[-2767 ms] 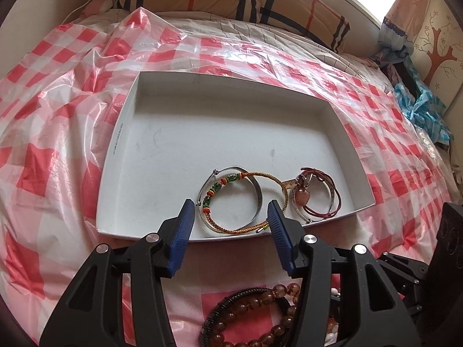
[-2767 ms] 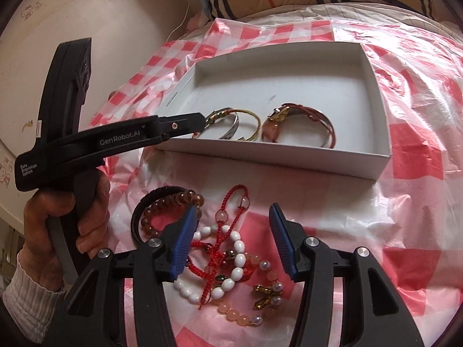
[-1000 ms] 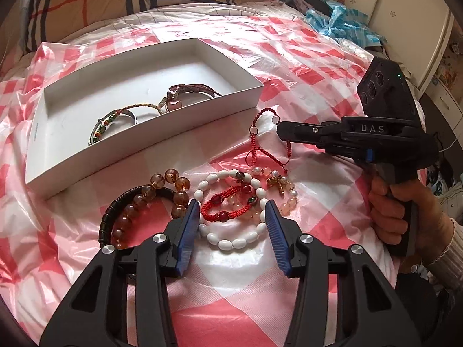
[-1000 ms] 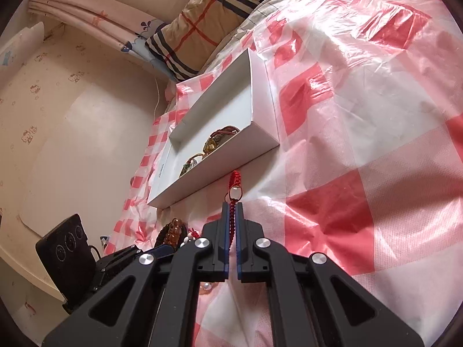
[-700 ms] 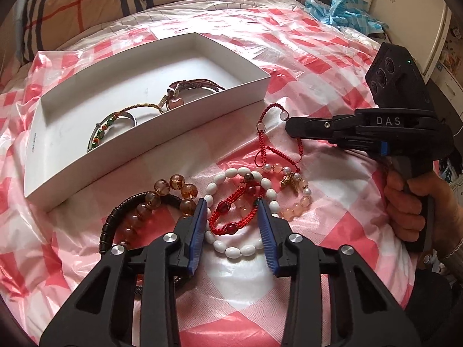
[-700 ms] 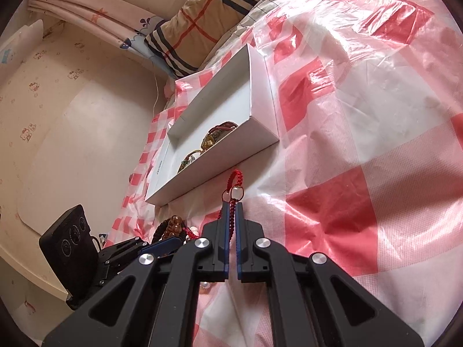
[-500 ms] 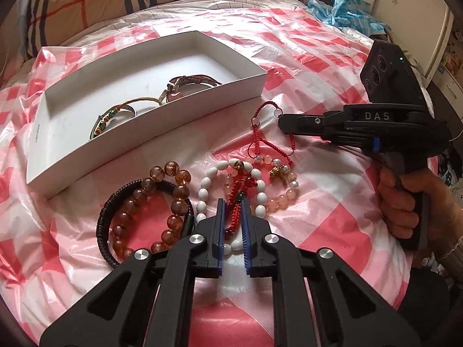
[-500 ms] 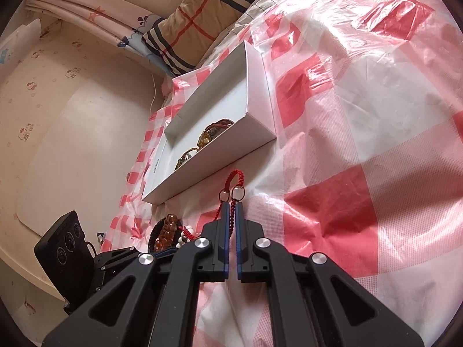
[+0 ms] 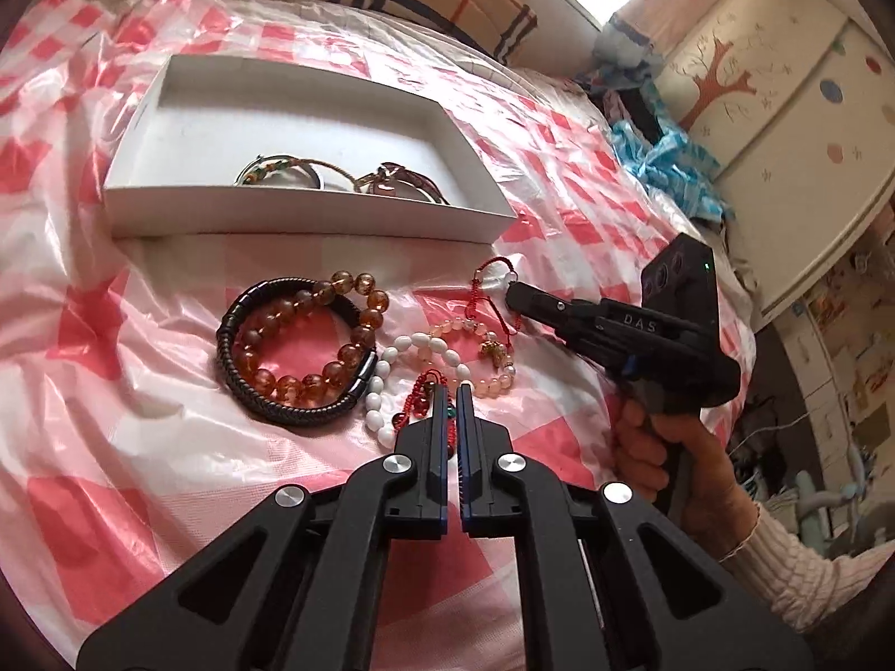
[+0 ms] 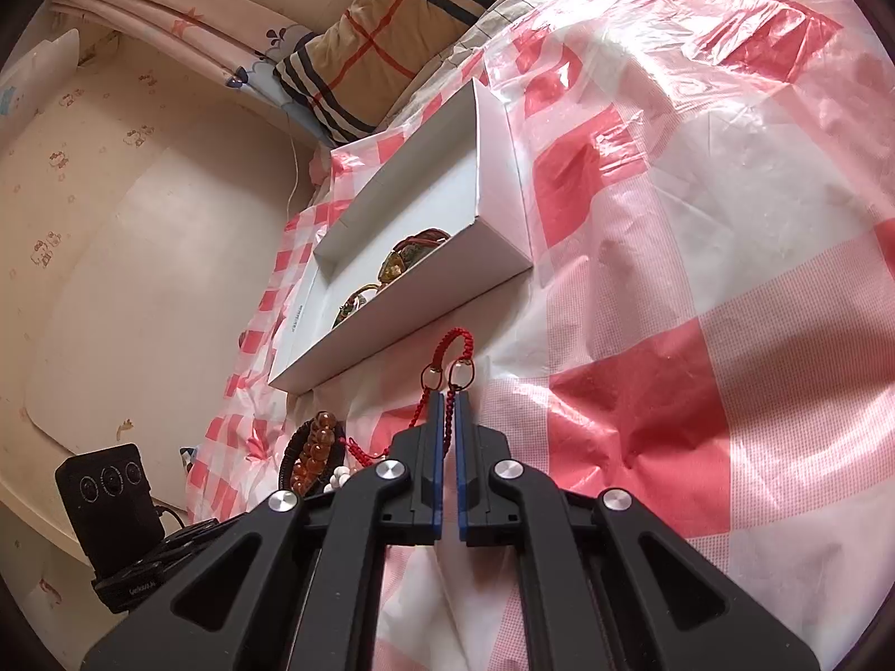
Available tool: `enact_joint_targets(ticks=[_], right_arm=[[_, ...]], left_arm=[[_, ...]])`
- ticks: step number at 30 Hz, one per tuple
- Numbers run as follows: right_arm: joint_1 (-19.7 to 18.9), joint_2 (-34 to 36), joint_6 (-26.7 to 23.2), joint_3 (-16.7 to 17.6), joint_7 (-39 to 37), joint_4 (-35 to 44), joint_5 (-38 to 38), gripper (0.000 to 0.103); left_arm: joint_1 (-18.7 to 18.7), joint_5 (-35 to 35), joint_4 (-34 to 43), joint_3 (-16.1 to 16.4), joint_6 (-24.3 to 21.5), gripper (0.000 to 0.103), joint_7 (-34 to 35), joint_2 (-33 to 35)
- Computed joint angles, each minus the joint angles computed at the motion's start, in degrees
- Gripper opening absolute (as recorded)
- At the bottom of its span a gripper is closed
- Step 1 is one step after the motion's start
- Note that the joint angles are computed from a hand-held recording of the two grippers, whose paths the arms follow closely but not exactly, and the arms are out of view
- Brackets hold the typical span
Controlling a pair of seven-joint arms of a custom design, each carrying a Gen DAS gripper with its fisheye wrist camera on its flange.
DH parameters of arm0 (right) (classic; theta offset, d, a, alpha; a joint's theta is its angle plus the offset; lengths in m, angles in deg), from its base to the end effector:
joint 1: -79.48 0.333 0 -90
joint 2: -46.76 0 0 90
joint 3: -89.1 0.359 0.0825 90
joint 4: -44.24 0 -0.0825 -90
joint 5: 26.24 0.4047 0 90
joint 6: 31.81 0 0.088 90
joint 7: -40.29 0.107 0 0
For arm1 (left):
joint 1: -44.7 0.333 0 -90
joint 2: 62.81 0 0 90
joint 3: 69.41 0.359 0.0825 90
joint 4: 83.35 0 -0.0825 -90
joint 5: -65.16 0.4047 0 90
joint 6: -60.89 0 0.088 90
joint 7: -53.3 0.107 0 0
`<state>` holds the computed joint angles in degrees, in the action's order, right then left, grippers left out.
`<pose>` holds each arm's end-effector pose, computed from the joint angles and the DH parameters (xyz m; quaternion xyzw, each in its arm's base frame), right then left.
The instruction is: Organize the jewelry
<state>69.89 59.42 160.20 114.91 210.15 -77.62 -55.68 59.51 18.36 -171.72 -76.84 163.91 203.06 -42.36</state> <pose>0.5962 0.2097 0.4650 -0.4029 0.7752 -0.0120 0.4864 0.6981 0.0417 0.5025 0.3977 -0.8231 0.3858 0.1249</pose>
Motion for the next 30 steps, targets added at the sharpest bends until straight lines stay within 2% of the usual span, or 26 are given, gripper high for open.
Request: enact_joint_targets(ticks=[5,10,13,15,16,17,18,21,23,27,29,30], right_arm=[[-3.0,0.6,-0.7,3.1,0.1,0.2,-0.6,0.004],[-4.2,0.8,-1.0,4.5,-0.9,0.2,0.3,0.004],[-4.7,0.8,-1.1,5.1,-1.5,0.1,0.9,0.004],[-4.8,0.9,-1.1,5.3,-2.0,0.0,1.3,0.004],[-4.6,0.8,-1.1,5.2,-2.1,0.0,1.6,0.004],[-4.7,0.8,-1.1,5.3,-2.2,0.0,1.7,0.004],[-4.5,0.8,-1.1,5.2,-2.4,0.0,1.9,0.004],[-4.5,0.8,-1.2,5.2,-2.7,0.0,2.2,0.004],[-4.7,0.8,-1.2,5.4,-2.9,-0.1,2.4,0.004],[-4.3,0.7,-1.1,5.0,-3.2,-0.1,2.7,0.004],[-2.6,0.4,-1.0,3.3,-3.6,-0.2,3.2,0.004],[-0.6,0.2,-1.1,1.4,-4.0,-0.2,3.8,0.004]], left_arm=[[-0.6,2.7,-1.6,0.2,2.2,0.006,2.4,-0.8],[-1.7,3.9,-5.2,0.4,5.7,0.046,6.2,-3.5],[-2.6,4.0,-6.7,0.5,8.1,0.050,7.1,-4.7],[-3.4,5.0,-7.6,0.6,9.8,0.050,7.5,-5.1],[-3.9,5.7,-8.3,0.7,11.3,0.045,7.7,-5.5],[-4.2,6.2,-8.8,0.8,12.4,0.040,7.8,-5.8],[-4.6,7.1,-8.8,0.9,12.9,0.024,7.3,-5.7],[-4.6,7.3,-8.9,1.1,13.8,0.010,7.0,-5.8],[-4.4,7.0,-9.2,1.1,14.0,0.008,7.3,-6.2],[-3.1,4.5,-8.4,1.4,11.4,0.008,7.0,-6.5],[-2.5,2.8,-7.7,1.5,10.1,0.008,6.4,-6.4],[-2.1,1.9,-7.2,1.6,9.3,0.008,6.0,-6.2]])
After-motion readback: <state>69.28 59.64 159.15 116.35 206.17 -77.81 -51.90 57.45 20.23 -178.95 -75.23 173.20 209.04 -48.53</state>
